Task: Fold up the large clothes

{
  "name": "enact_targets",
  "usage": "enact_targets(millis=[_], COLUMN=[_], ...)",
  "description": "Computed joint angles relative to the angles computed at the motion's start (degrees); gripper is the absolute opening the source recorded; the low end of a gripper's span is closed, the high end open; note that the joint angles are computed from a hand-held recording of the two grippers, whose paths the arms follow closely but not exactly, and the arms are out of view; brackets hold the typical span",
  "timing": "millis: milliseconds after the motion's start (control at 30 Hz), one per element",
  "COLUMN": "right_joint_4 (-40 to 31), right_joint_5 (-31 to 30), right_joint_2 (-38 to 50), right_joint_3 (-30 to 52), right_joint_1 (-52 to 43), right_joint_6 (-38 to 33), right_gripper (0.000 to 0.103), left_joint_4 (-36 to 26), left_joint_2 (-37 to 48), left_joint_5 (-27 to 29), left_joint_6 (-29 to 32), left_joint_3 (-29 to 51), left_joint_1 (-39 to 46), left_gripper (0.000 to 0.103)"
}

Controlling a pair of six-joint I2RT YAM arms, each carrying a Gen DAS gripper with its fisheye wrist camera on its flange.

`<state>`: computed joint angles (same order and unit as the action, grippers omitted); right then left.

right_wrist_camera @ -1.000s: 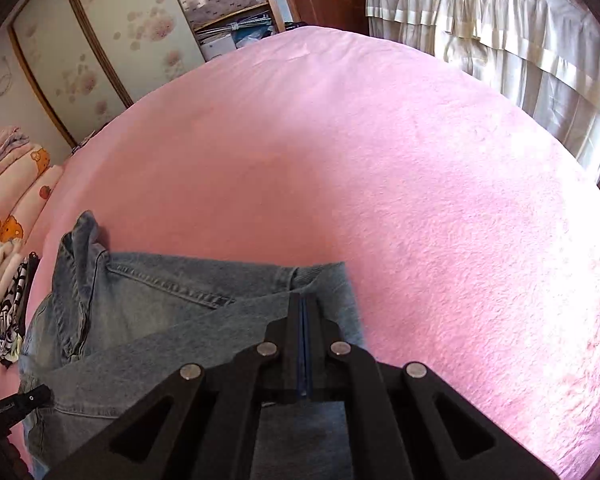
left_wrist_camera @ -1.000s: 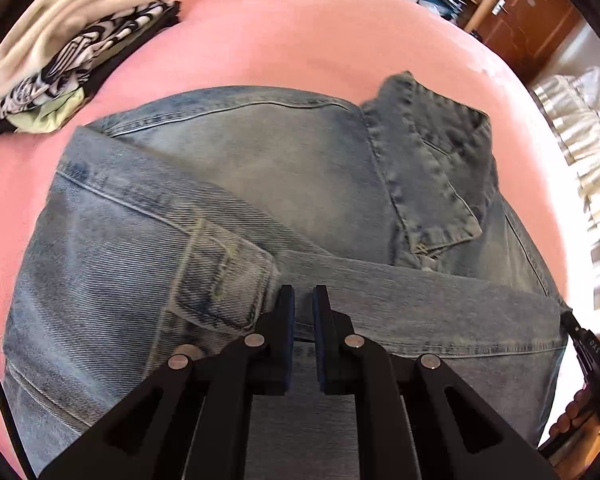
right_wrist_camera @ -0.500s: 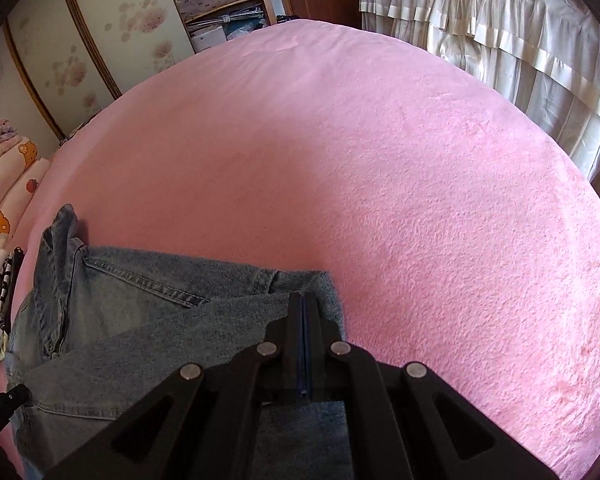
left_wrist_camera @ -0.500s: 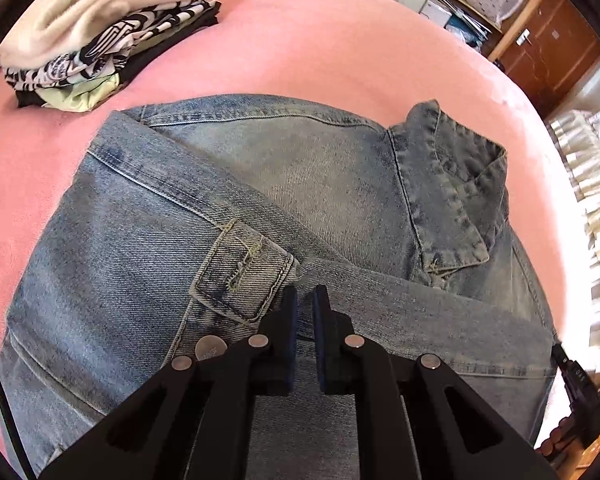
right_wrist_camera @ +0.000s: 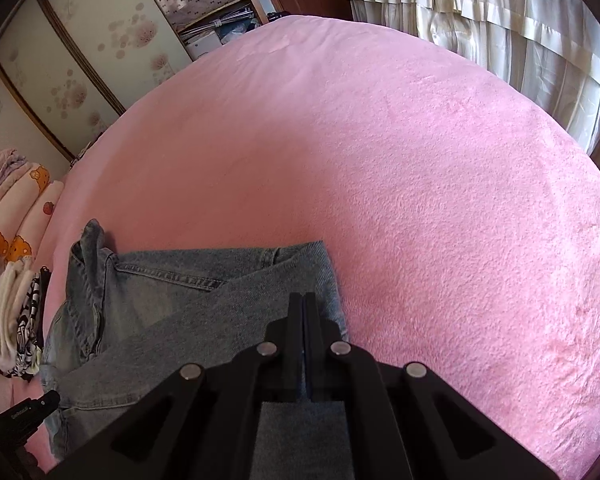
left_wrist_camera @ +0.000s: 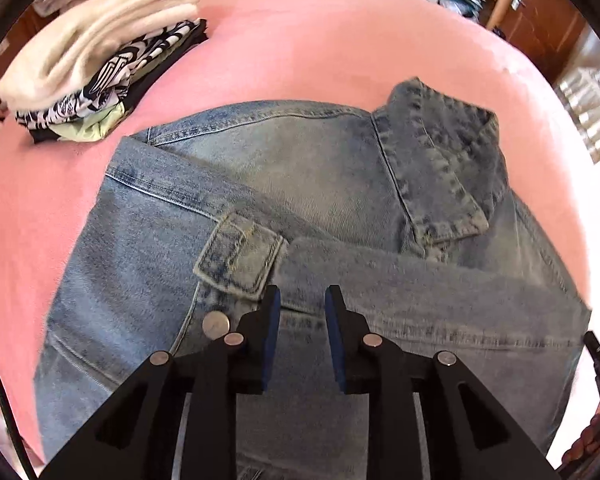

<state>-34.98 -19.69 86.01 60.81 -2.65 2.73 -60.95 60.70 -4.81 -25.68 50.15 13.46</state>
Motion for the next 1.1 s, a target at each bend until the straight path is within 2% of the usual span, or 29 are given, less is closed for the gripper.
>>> enact_targets(millis=[167,367,533,700,800,1100], right_joint_4=[-7.39,-16.49,-22.58,-27.68,-30.88,-40.18], right_joint_5=[-4.07,-6.63,-6.05,-4.82,-4.7,-1.76], right_joint_2=[-2.22,-7.14,-11.71,-16.37,-17.98,-28.05], right_joint_3=[0.77,0.41,-1.92,-2.7,-1.96,-2.31], right_joint_1=[-2.39,-3.77,-4.63,-4.68,-4.03,-3.72], right_joint_6=[-1.54,-5.57,-8.2,-8.9,-8.36,-3.14], right_gripper=[0.0,0.0,0.0,0.0,0.0,0.0], left_joint_4=[-8.71,-16.11,-20.25,-22.86,-23.42,-27.95], left_joint_2=[-0.51,-6.33,-11.68,-13.25,-13.46,-7.0], left_joint_5=[-2.68,-4.07,-2.72,-0.8,1.04,13.25], left_joint_6=[-2.13,-2.47,3.25,16.91,27.34,65.84], left_joint_3=[2.55,2.51,1.43,2.92,5.35,11.95], left_joint_1=[-5.06,-7.93,-3.33,6.91,15.93,52.26], left_gripper=[0.021,0.021,0.021,0.021,0.021,0.021])
